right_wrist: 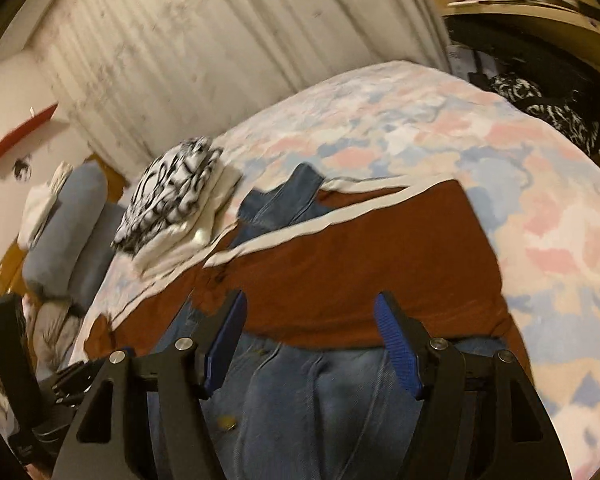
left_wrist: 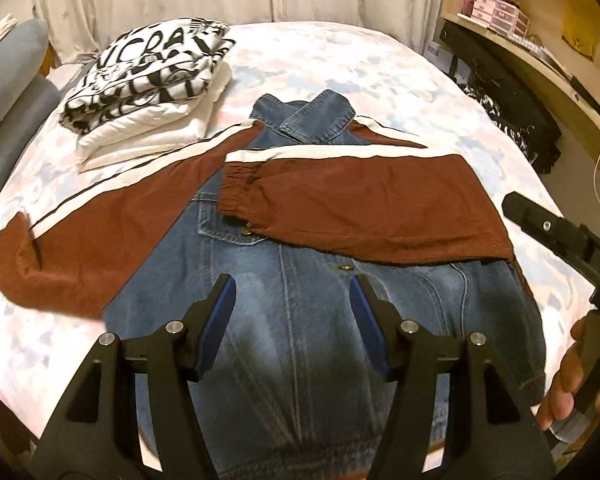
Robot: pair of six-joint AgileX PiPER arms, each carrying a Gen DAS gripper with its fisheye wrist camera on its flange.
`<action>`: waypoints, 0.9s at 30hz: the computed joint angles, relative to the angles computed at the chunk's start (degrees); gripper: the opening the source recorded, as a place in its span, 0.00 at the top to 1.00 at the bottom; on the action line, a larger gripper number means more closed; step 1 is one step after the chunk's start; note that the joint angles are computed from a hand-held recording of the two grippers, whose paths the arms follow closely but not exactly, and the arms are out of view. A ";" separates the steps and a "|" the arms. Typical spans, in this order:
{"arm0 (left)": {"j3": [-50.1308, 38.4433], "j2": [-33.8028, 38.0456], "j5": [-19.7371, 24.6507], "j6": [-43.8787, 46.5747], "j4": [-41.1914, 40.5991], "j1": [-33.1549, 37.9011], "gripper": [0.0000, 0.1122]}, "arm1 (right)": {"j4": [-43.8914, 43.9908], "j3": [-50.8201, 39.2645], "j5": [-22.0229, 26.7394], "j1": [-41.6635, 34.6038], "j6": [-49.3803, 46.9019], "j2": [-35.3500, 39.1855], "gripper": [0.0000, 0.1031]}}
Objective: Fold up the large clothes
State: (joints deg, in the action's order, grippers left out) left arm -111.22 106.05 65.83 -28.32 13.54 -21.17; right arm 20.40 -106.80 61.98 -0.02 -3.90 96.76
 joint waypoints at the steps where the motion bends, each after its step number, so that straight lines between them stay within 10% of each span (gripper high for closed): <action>1: 1.85 -1.87 -0.31 -0.19 0.03 0.11 0.50 | -0.90 -0.62 1.27 1.32 0.98 -0.59 0.35; 27: 27.96 -29.76 -2.35 5.40 -5.75 16.35 0.49 | -28.60 3.46 7.24 40.87 28.27 -8.83 0.31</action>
State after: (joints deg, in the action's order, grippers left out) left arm -83.25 76.29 63.47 -22.92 7.79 -4.82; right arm -8.20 -103.34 69.22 40.85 24.36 87.93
